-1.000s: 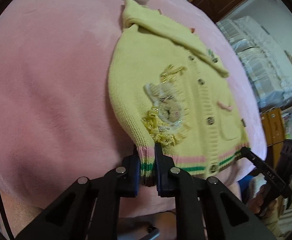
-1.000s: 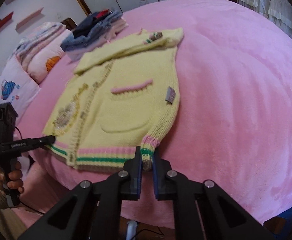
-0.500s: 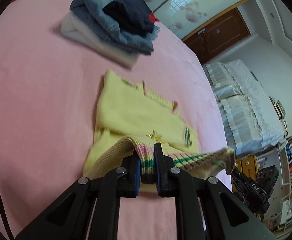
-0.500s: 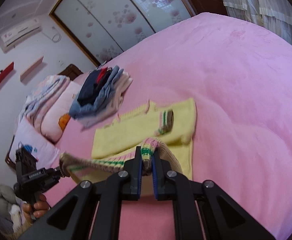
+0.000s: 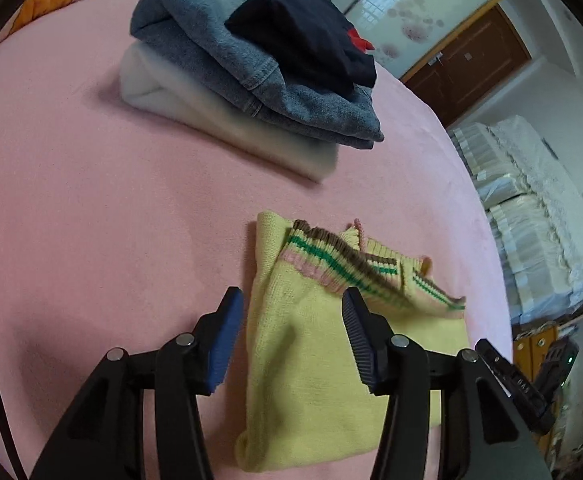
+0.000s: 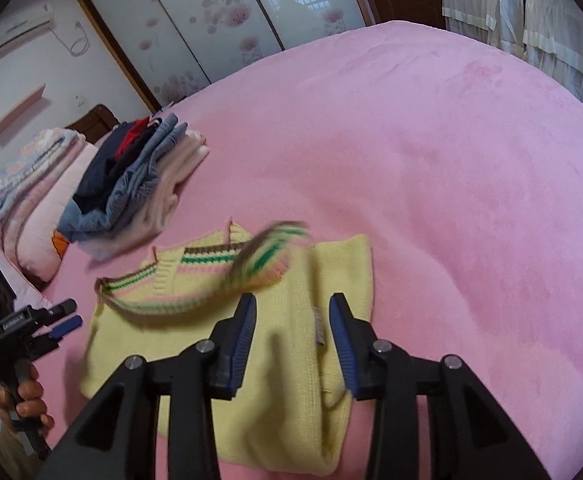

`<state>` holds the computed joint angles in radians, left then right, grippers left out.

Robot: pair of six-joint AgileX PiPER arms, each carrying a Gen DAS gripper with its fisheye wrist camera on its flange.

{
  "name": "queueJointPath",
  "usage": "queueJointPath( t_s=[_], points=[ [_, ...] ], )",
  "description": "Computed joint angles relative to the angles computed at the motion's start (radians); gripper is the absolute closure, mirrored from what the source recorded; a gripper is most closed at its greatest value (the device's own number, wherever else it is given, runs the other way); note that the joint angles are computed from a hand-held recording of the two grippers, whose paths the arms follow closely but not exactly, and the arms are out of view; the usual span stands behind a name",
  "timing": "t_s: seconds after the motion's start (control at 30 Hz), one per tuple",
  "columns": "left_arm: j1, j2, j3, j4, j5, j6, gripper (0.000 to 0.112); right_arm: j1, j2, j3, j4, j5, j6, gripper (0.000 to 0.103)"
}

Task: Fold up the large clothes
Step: 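Lift the hem with both tools and fold it over the body onto the collar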

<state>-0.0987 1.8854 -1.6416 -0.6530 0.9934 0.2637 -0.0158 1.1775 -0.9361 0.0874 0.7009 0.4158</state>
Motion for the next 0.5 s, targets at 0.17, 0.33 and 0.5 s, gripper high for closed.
queueJointPath(
  t_s=[0.17,0.33,0.5],
  points=[
    [-0.026,0.038,-0.024,0.033,0.006,0.034,0.063,-0.012,0.064,-0.018,0.034,-0.014,-0.051,0.065],
    [-0.066,0.097,-0.093,0.093,0.001,0.03,0.063,-0.06,0.141,-0.046,0.096,-0.027,-0.139,0.065],
    [-0.109,0.142,-0.151,0.157,-0.004,0.028,0.09,-0.085,0.197,-0.069,0.135,-0.051,-0.198,0.065]
  ],
)
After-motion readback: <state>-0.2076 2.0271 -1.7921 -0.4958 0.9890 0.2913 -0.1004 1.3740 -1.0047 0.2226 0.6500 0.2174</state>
